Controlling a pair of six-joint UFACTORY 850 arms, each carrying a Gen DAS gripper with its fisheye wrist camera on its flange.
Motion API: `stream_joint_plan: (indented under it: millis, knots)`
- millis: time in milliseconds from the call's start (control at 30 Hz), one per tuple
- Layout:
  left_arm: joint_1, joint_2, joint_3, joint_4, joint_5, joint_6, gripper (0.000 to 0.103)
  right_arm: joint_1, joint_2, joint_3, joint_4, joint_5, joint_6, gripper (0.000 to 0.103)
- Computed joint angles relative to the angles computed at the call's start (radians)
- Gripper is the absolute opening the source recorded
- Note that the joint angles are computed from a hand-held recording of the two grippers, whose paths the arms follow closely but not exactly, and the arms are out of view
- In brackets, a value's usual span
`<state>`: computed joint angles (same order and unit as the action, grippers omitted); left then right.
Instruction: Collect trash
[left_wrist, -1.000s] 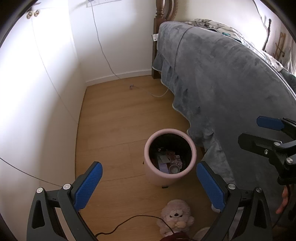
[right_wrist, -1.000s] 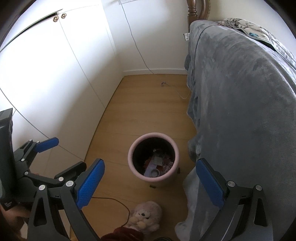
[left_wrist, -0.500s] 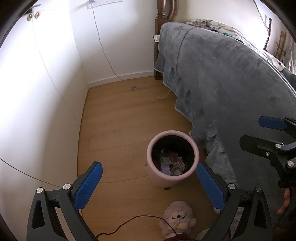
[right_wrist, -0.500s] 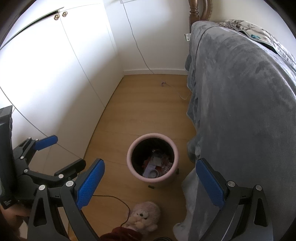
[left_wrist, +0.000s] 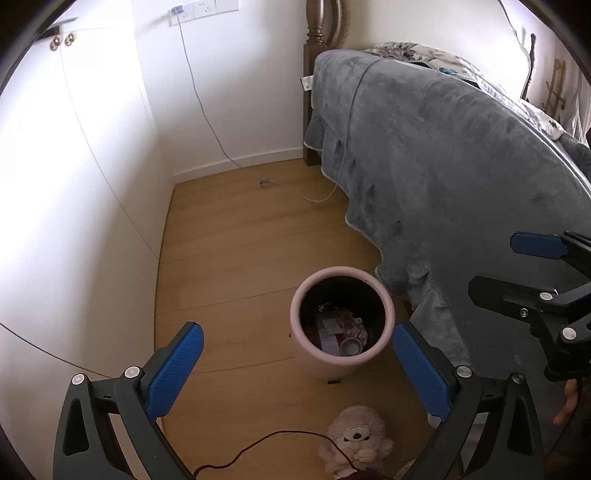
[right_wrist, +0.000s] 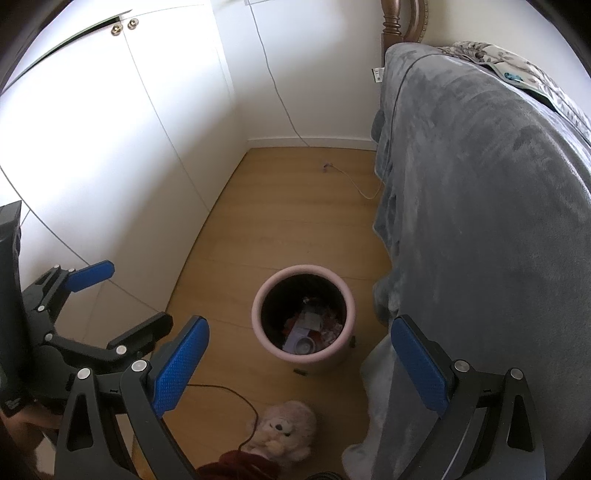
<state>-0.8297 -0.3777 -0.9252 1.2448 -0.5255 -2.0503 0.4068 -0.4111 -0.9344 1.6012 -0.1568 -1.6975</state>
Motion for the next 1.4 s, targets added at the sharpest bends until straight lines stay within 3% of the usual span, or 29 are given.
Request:
stream_joint_plan:
  millis: [700, 1300, 1400]
  knots:
    - [0.02, -0.001, 0.005, 0.042, 0.055, -0.041, 0.103, 0.0, -0.009, -0.007, -0.004, 0.004, -0.008, 0.098]
    - [0.018, -0.013, -0.003, 0.058, 0.067, -0.057, 0.103, -0.003, -0.013, -0.014, -0.03, 0.001, 0.006, 0.098]
    - [0.014, -0.012, 0.001, 0.085, 0.049, -0.119, 0.102, -0.003, -0.014, -0.015, -0.032, 0.001, 0.006, 0.098]
